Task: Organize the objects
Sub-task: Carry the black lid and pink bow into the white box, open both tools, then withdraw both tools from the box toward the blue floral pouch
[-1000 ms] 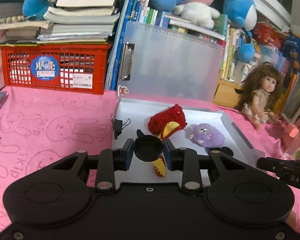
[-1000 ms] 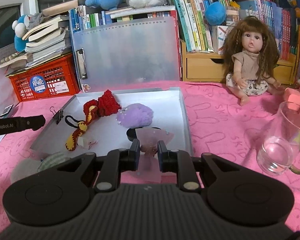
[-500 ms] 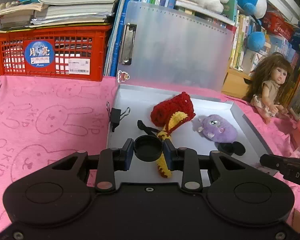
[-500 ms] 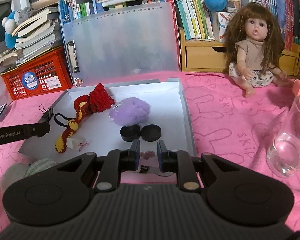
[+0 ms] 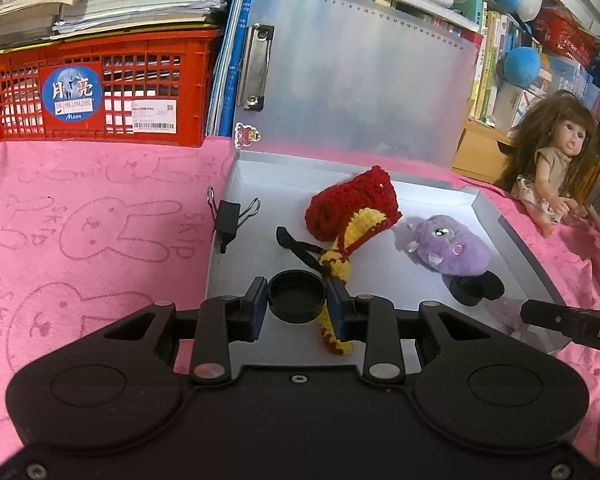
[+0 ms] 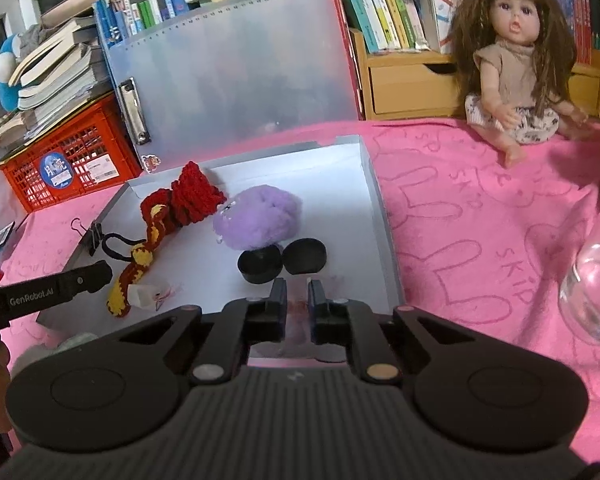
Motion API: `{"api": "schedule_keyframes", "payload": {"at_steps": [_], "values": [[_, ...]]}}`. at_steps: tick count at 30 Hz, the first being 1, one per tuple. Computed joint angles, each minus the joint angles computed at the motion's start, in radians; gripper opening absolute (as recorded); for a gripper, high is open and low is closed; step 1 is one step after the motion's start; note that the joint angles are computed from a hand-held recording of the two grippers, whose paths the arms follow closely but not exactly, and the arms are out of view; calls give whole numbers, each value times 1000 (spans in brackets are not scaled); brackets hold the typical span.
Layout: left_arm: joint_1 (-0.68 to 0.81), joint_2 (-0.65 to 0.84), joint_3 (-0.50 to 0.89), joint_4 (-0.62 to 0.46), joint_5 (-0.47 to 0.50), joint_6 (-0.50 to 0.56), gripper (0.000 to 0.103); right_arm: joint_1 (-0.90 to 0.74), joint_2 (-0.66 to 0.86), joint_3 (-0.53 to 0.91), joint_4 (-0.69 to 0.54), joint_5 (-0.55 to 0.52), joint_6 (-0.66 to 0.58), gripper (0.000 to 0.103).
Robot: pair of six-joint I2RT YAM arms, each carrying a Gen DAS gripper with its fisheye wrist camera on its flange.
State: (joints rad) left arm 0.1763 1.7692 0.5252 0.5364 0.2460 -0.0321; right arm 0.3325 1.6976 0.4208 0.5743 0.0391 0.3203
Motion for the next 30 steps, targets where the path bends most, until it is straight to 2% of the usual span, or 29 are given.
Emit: {"api": "schedule_keyframes", "payload": {"at_steps": [11, 13, 21, 23, 25, 30], "values": [[0, 23, 27, -35, 5, 1, 30, -15, 15, -9, 23, -23, 19, 14], [2, 13, 25, -43, 6, 0, 40, -12, 3, -16, 24, -19, 20, 16], [21, -87, -20, -70, 32, 18, 55, 3, -80, -55, 13, -24, 23, 21], [28, -123, -39, -80, 42, 35, 57, 12, -114, -72, 9, -29, 22, 27], [32, -160, -62, -88, 46, 53, 59, 23, -150, -91, 5, -31, 19, 41], [63, -272, -144, -100, 78, 100, 61, 83, -261, -148, -14, -8, -8, 51]]}}
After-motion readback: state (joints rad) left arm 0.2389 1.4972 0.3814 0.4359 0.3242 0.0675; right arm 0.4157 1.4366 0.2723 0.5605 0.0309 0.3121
